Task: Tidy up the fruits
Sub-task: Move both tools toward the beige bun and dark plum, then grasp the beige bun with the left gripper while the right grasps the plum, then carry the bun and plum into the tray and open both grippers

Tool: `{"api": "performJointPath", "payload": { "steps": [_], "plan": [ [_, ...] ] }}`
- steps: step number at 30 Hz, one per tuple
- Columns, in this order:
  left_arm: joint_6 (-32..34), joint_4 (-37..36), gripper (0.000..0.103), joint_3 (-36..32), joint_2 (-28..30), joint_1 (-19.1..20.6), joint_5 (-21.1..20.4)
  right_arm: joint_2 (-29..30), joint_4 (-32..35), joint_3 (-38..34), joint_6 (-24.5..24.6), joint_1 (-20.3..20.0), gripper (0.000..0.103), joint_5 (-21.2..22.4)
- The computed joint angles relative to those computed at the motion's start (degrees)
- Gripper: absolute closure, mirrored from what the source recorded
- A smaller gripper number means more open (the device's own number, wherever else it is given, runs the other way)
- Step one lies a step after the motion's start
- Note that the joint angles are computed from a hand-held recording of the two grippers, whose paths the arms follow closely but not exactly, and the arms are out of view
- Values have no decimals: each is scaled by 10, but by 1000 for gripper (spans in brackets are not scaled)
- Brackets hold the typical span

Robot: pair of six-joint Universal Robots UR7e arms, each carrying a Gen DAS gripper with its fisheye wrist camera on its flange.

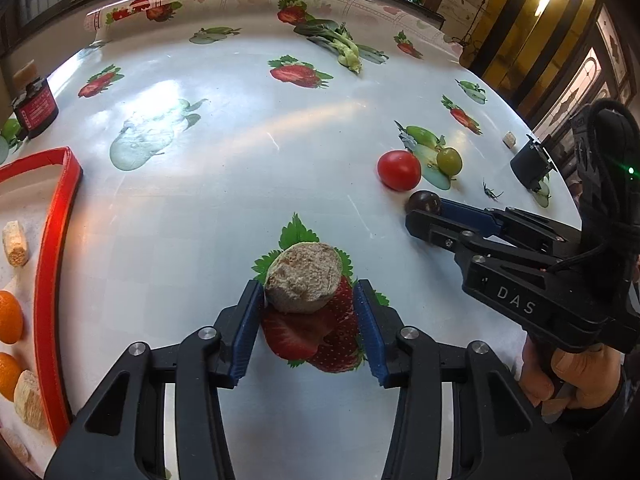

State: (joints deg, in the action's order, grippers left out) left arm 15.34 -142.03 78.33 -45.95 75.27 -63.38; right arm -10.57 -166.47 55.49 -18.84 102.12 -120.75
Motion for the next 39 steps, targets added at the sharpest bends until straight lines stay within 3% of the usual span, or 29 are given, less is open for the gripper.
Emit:
{"api": "performJointPath", "payload": {
  "steps": [2,21,39],
  "plan": [
    [6,-6,68,0,0,2,-8,-3,-3,5,3,-1,74,1],
    [10,-60,68,76,-76,3,-24,-38,-49,76,-10,29,75,30],
    [3,-98,68,110,-142,25,4,6,1,15,-27,62,76,51]
  ]
}}
